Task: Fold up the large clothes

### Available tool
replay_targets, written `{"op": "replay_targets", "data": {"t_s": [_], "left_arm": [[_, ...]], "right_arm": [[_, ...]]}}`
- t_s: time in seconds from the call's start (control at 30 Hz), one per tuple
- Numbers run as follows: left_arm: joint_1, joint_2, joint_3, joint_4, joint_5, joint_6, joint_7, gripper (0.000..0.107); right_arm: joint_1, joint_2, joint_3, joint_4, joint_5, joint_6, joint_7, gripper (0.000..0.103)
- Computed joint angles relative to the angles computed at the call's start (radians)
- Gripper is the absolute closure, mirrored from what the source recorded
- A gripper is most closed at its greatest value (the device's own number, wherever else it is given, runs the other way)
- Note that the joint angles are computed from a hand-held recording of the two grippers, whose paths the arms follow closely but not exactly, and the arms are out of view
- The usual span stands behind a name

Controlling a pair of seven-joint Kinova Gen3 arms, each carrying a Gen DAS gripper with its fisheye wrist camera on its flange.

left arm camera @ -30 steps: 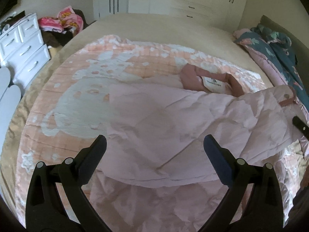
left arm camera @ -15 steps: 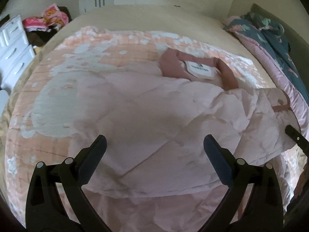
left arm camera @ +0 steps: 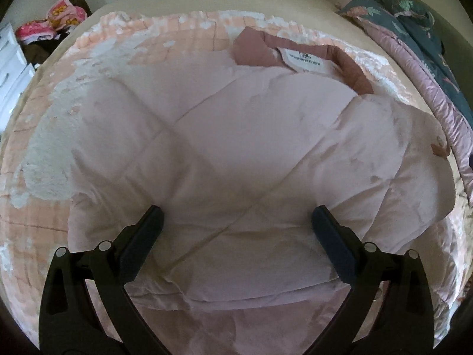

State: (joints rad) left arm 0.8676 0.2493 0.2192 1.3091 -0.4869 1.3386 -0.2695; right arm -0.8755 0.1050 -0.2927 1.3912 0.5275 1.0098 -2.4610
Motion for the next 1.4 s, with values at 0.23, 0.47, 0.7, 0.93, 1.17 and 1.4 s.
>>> {"op": "replay_targets", "data": {"t_s": [0.23, 0.47, 0.7, 0.93, 1.17, 1.4], "left_arm": [[-0.015, -0.013, 0.002, 0.047, 0.014, -0.054, 0.009, 0.013], [-0.017, -0.025, 0.008, 0.082, -0.004, -0.088, 0.029, 0.013], [0.0, -0.019, 0.012, 0.082, -0.038, -0.08, 0.047, 0.013], [0.022, -0.016, 0.013, 0.044, -0.041, -0.025, 0.057, 0.013], [0.048, -0.043, 0.03, 0.028, -0.055, 0.037, 0.112, 0.013], [0.068, -0.061, 0.053, 0.015, -0.075, 0.088, 0.153, 0.013]], "right_arm": [[-0.057, 0.192, 0.041, -0.244, -0.095, 0.161, 0.184, 0.034], [-0.091, 0.294, 0.116, -0.323, -0.169, 0.219, 0.224, 0.027], [-0.136, 0.318, 0.155, -0.285, -0.129, 0.189, 0.197, 0.02], [-0.147, 0.316, 0.16, -0.258, -0.101, 0.17, 0.179, 0.02], [-0.157, 0.304, 0.159, -0.241, -0.089, 0.168, 0.145, 0.02], [-0.157, 0.277, 0.147, -0.204, -0.081, 0.164, 0.092, 0.02]]}}
